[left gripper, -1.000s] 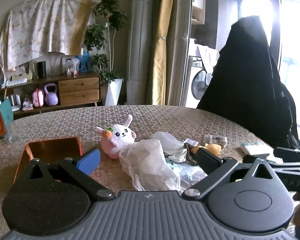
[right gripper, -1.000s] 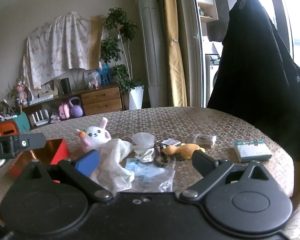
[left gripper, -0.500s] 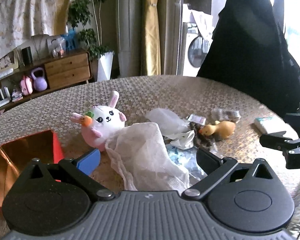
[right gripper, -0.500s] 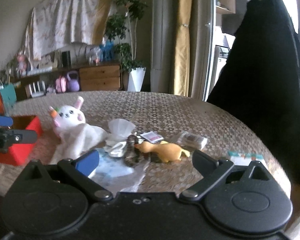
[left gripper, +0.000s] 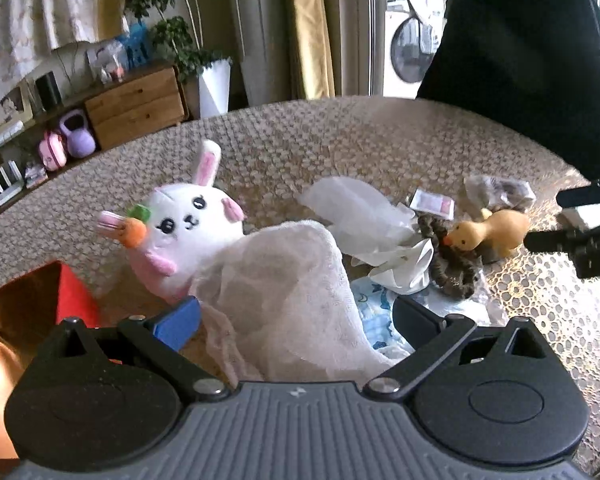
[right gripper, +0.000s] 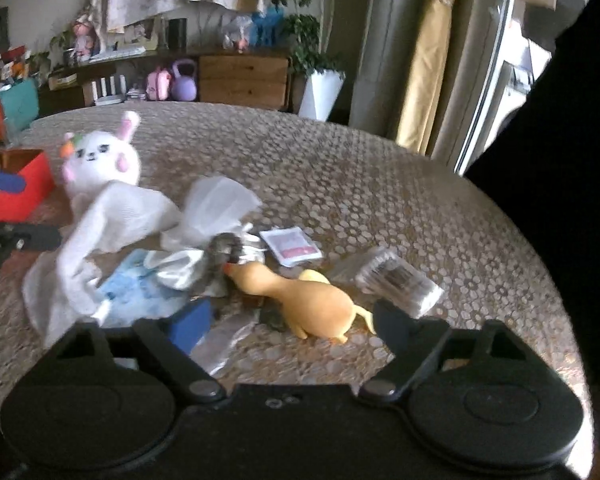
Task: Organize soft objects
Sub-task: 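Grasp the white mesh cloth with the left gripper while the right gripper grasps the yellow rubber duck, then carry the mesh cloth with the left gripper while the right gripper carries the duck to the red tray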
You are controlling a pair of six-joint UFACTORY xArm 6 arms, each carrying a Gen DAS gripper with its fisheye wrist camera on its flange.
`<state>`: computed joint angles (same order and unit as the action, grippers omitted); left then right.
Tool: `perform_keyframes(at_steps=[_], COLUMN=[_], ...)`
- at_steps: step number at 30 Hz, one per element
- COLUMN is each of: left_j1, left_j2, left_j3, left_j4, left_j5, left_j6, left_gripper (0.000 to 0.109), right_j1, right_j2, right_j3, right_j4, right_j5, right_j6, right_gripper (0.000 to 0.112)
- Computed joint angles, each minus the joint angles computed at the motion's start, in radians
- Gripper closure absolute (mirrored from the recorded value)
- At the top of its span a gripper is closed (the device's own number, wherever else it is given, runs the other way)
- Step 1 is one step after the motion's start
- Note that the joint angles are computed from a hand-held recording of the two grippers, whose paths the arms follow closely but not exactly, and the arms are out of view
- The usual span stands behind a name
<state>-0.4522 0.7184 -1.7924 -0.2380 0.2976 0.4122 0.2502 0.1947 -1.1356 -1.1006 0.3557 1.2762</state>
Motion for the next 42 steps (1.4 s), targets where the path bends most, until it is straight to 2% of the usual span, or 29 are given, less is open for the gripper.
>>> perform_keyframes(at_steps=[6, 12, 15, 18, 20, 21, 25, 26, 27, 28, 29, 31, 34, 38, 42], left_j1=[-0.002, -0.008, -0.004, 0.006, 0.011, 0.012, 0.02, 0.022, 0.023, 0.024, 0.025, 0.028, 0.031, 0.039, 0.054], left_j2=[0.106, 0.145, 0.173, 0.196, 0.213, 0.217, 0.211, 0.207, 0.204, 0.204, 0.202, 0.197, 0.18, 0.141, 0.103], left_j3=[-0.149, -0.193, -0.239, -0.275, -0.302, -0.308, -0.303, -0.298, -0.295, -0.297, -0.298, -0.295, -0.274, -0.229, -0.205], left_j4=[0.122, 0.111, 0.125, 0.127, 0.146, 0.161, 0.131, 0.124, 0.116, 0.103, 0.101, 0.12, 0.125, 0.104, 0.046], left_j5=[0.077, 0.082, 0.123, 0.158, 0.186, 0.192, 0.191, 0.187, 0.182, 0.183, 0.185, 0.177, 0.158, 0.117, 0.113], left_j6=[-0.137, -0.113, -0.142, -0.168, -0.192, -0.204, -0.182, -0.178, -0.174, -0.163, -0.158, -0.166, -0.163, -0.129, -0.084], left_gripper=[0.006, 0.009, 0.02, 0.038, 0.053, 0.056, 0.076, 0.077, 0.079, 0.085, 0.09, 0.091, 0.097, 0.099, 0.099], right_j1=[-0.074, -0.089, -0.09, -0.094, -0.094, -0.095, -0.088, -0.085, -0.084, -0.083, -0.083, -0.079, -0.057, -0.034, -0.007], right_j2=[0.065, 0.133, 0.155, 0.159, 0.159, 0.157, 0.154, 0.154, 0.152, 0.15, 0.148, 0.141, 0.138, 0.115, 0.049], right_j3=[-0.035, -0.081, -0.092, -0.086, -0.083, -0.08, -0.089, -0.094, -0.097, -0.099, -0.101, -0.097, -0.107, -0.108, -0.082], right_j4=[0.106, 0.266, 0.32, 0.347, 0.379, 0.402, 0.384, 0.362, 0.342, 0.312, 0.289, 0.252, 0.188, 0.111, 0.032], right_j5=[-0.081, -0.128, -0.127, -0.154, -0.163, -0.169, -0.15, -0.135, -0.123, -0.112, -0.106, -0.098, -0.037, 0.006, 0.055], right_j6=[-0.049, -0.223, -0.273, -0.276, -0.286, -0.295, -0.272, -0.253, -0.229, -0.184, -0.145, -0.093, -0.042, 0.054, 0.13], right_gripper=[0.036, 0.038, 0.038, 0.041, 0.046, 0.05, 0.062, 0.064, 0.067, 0.073, 0.074, 0.078, 0.084, 0.087, 0.087])
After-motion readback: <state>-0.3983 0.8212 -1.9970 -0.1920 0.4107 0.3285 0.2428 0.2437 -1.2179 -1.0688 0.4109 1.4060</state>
